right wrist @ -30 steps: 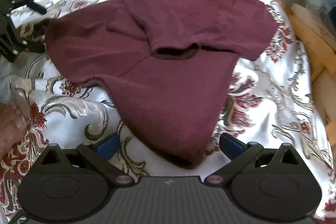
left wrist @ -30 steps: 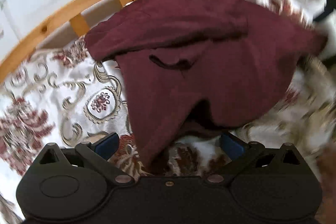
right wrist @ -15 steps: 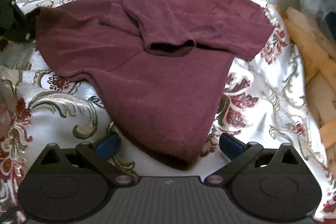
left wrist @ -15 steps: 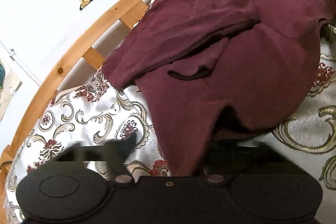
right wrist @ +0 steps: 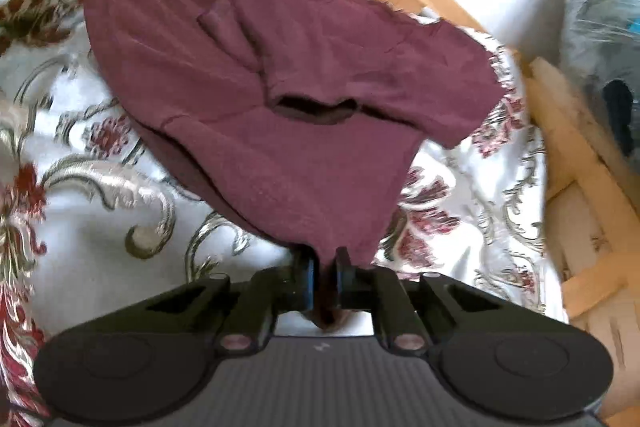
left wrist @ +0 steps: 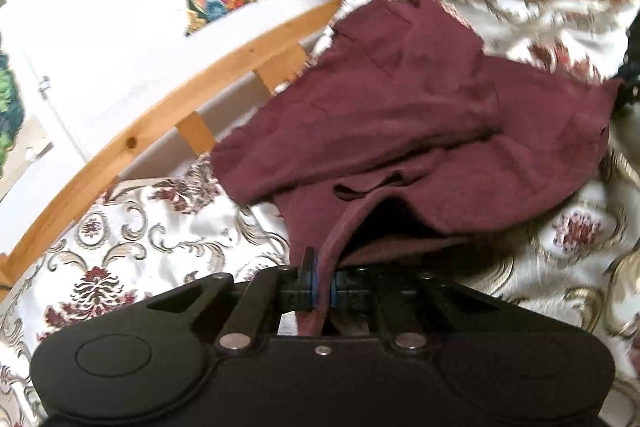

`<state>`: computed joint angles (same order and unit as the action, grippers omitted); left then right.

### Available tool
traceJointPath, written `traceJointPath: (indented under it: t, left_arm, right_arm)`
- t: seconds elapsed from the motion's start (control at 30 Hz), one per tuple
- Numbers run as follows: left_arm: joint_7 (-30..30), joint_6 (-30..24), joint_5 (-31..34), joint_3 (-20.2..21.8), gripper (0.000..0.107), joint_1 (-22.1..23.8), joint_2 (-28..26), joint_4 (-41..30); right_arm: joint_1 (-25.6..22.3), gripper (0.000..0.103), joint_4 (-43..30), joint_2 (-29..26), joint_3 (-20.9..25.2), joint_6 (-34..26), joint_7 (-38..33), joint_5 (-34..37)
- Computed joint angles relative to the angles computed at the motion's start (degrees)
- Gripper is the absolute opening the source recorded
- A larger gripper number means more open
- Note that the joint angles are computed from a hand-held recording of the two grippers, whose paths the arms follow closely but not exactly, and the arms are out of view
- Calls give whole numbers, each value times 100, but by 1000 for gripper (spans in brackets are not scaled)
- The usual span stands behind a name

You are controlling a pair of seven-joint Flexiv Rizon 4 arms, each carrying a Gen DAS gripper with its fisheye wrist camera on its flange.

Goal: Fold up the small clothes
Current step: 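Grasp the shirt hem with both grippers and lift it toward the collar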

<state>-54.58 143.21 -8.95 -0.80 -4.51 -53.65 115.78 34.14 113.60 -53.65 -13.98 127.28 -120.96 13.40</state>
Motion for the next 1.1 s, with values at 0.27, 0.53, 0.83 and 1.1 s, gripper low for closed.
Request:
traceJointPath:
  t: [0.27, 0.53, 0.83, 1.1]
  left_arm:
    - [-835, 323, 512, -221, 5, 393, 754, 977]
    - [-1663, -625, 2359, -470, 5, 1705, 1948, 2047]
    - [-2820, -1449, 4232, -1233, 5, 3381, 2920, 2465]
    - [-2623, -2268, 3451, -964, 6, 2543, 3031, 1582]
  right_arm:
    - [-173, 10, 957, 975, 379, 403, -168, 10]
    - [-1168, 9, 2310, 2200, 1555, 482, 632, -643]
    - [-866, 9, 3235, 3036, 1727, 607, 1007, -347]
    - [-412, 9, 1971, 2338, 1209, 781, 765, 277]
